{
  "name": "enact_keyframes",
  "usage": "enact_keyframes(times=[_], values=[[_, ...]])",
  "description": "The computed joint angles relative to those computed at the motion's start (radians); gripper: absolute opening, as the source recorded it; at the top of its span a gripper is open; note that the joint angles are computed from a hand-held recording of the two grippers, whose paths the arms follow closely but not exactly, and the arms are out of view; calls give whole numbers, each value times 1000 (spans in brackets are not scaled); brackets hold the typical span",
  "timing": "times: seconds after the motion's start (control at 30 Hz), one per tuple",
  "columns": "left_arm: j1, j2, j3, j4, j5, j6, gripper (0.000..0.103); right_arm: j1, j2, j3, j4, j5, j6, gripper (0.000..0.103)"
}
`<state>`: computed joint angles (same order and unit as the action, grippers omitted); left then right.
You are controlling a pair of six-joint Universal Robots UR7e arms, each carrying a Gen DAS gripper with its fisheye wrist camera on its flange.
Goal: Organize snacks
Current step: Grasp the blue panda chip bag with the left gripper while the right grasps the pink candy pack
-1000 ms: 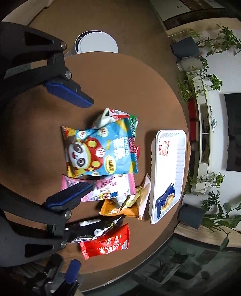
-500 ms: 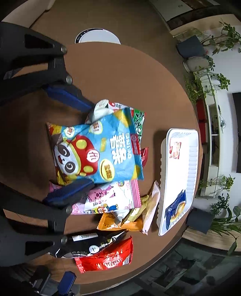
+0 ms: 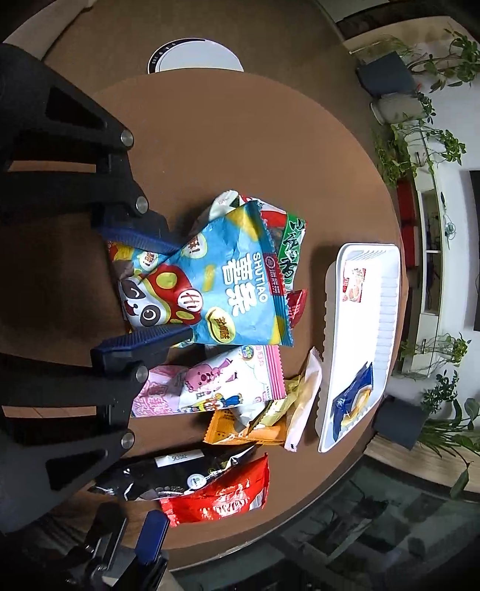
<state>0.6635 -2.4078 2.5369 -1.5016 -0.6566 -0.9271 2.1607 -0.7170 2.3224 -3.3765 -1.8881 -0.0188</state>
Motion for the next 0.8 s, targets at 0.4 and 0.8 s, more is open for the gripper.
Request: enact_keyframes(times=[0.4,0.8], values=[[-24,-60,-7,60,-32,-45,32,-15,2,1,5,3,13,64],[65,70,25,-119,-6,25,58,-18,14,1,0,-4,7,65]])
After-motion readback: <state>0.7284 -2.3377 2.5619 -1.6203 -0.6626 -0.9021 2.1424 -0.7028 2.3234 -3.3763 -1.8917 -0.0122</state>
